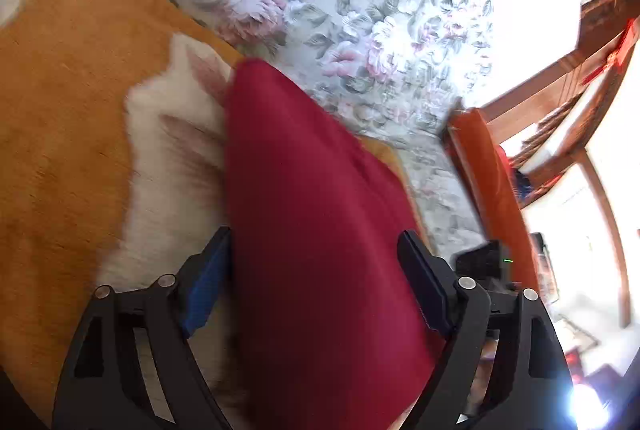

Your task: Fold small clothes

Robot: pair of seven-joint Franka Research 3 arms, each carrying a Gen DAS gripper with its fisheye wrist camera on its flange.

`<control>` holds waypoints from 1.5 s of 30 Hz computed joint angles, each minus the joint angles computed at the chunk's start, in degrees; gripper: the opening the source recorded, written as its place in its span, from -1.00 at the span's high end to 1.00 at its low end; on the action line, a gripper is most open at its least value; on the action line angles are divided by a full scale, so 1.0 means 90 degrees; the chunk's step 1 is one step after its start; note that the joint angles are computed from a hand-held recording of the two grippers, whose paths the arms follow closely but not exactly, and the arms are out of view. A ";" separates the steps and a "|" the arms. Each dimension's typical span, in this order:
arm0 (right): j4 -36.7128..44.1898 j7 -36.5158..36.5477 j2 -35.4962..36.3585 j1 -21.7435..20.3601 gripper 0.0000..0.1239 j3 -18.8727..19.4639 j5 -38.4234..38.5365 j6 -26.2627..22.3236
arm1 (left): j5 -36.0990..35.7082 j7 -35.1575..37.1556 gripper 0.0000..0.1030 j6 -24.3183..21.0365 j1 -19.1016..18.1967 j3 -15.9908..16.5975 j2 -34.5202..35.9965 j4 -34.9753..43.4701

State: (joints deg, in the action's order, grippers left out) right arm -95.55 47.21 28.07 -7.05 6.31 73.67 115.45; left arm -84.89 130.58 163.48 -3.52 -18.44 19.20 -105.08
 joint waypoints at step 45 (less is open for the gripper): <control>0.0530 -0.0950 -0.0057 0.1021 0.40 0.0351 0.0631 0.1192 | 0.6938 -0.4907 0.18 0.0674 -0.0409 0.1290 -0.0639 -0.0733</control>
State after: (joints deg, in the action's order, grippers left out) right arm -90.77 38.67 27.56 2.13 9.47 79.35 126.18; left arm -22.45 86.41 169.55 -7.20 -6.83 13.45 -111.68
